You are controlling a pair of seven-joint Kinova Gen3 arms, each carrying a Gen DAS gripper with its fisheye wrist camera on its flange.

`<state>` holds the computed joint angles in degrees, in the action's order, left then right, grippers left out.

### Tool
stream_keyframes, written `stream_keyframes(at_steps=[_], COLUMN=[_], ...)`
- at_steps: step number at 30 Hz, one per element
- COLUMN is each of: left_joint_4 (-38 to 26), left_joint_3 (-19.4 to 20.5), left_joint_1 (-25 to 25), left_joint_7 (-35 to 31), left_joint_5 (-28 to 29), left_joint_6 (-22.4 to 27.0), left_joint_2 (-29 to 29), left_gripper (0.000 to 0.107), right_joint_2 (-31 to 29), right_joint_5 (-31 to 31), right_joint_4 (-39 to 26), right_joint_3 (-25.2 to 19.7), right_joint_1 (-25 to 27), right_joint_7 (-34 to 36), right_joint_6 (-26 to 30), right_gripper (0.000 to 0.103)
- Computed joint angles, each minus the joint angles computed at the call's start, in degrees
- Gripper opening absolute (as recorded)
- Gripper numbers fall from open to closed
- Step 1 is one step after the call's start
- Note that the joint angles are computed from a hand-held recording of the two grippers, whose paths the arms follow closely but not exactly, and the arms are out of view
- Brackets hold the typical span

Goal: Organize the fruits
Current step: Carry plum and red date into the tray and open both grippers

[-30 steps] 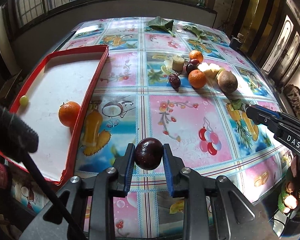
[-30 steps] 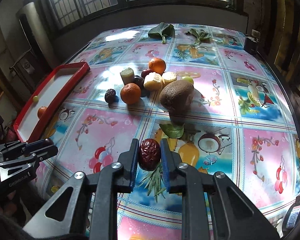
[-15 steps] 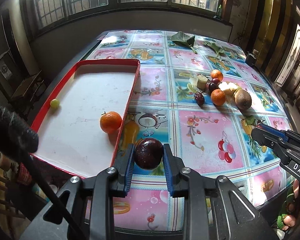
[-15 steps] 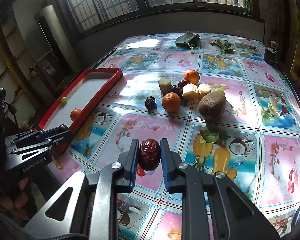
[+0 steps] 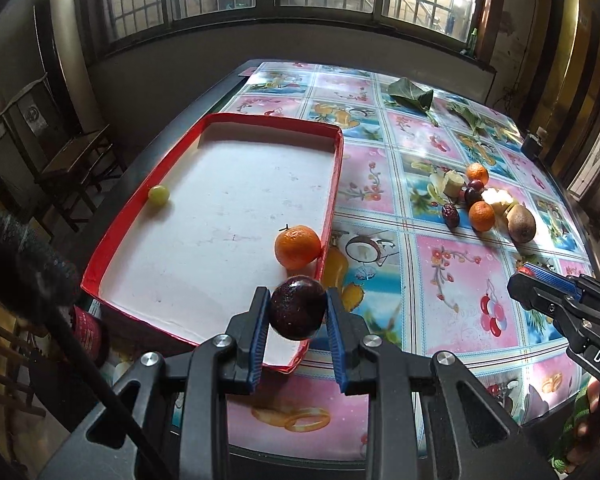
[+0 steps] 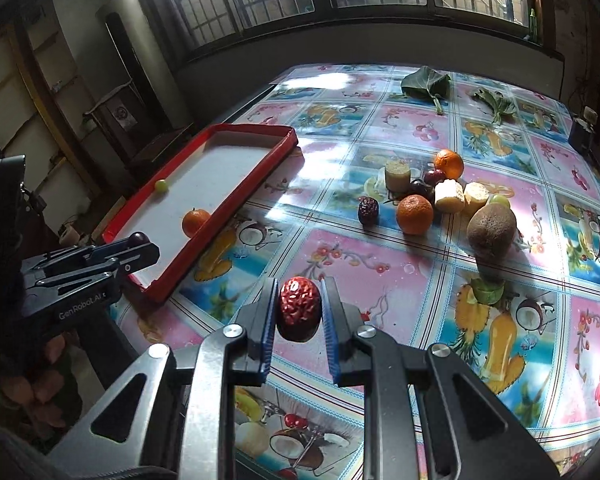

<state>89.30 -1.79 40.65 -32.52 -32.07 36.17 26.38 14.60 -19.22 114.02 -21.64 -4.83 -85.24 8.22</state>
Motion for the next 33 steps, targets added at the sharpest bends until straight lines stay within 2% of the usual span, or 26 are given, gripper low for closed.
stream_keyframes(at_steps=[4, 12, 22, 26, 33], left_joint_4=[0.9, 2.0, 1.6, 0.6, -0.4], left_joint_3=[-1.0, -1.0, -0.9, -1.0, -0.6], left_joint_1=[-1.2, -4.9, -8.2, -9.1, -10.8], left_joint_7=[1.1, 1.8, -0.5, -1.8, -4.6], left_joint_5=[0.0, 0.8, 4.1, 5.3, 8.2], left_joint_6=[0.1, 0.0, -0.5, -0.2, 0.4], left_joint_2=[-0.6, -0.7, 0.7, 1.6, 3.2], left_gripper=[0.027, 0.027, 0.027, 0.027, 0.027], right_joint_2=[2.4, 8.3, 16.3, 20.0, 27.2], right_joint_5=[-0.7, -1.5, -1.4, 0.0, 3.1], right_joint_4=[-3.0, -11.9, -26.5, -32.9, -44.3], right_joint_3=[-3.2, -5.0, -1.3, 2.5, 6.5], right_joint_1=[1.5, -0.6, -7.3, -11.7, -16.9], right_joint_7=[2.0, 5.1, 6.8, 5.5, 3.0], right_joint_6=[0.8, 4.7, 12.1, 15.7, 25.0], right_gripper=[0.023, 0.023, 0.023, 0.023, 0.024])
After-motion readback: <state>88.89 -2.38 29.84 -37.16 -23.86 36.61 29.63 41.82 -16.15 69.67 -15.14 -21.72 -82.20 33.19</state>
